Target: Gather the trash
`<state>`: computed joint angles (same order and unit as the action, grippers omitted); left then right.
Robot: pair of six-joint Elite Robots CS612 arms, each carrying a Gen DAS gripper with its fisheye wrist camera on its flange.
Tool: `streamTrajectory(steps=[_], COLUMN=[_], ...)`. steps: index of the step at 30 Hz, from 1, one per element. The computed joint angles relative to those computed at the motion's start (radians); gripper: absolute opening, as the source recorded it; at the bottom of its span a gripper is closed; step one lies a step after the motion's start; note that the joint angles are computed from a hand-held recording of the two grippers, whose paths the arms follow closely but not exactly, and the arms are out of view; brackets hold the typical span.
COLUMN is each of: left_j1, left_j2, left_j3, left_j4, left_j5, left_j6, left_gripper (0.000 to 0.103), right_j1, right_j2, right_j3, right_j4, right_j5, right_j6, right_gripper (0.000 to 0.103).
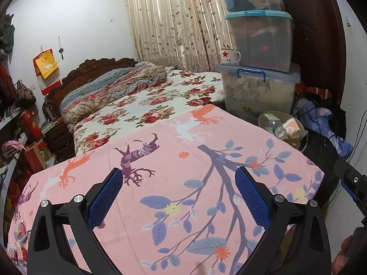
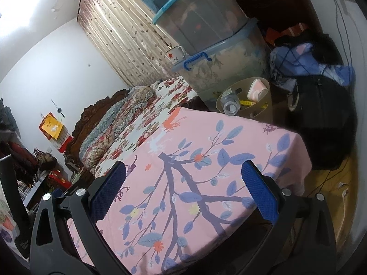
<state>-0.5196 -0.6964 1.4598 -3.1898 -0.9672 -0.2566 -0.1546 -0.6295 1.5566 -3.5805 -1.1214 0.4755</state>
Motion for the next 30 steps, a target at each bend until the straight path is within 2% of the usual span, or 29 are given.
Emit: streamTrajectory(steps=[10, 30], left_j1=[-0.007, -0.007], left_j2=[0.013, 0.006], left_j3=[-0.023, -0.001], left_j4=[0.047, 0.004], left_j5=[0.015, 0.057], left_j6=[0.0, -0.019], left_gripper=[0.094, 0.094], right_j1=[-0.009, -0.003], right_j2=[0.013, 0.015], right_j3=[-0.014, -0.017], right_j4=[0.027, 0.026], right_j5=[0.022, 0.037], right_j6=[0.001, -0.029], right_gripper=[0.1, 0.1])
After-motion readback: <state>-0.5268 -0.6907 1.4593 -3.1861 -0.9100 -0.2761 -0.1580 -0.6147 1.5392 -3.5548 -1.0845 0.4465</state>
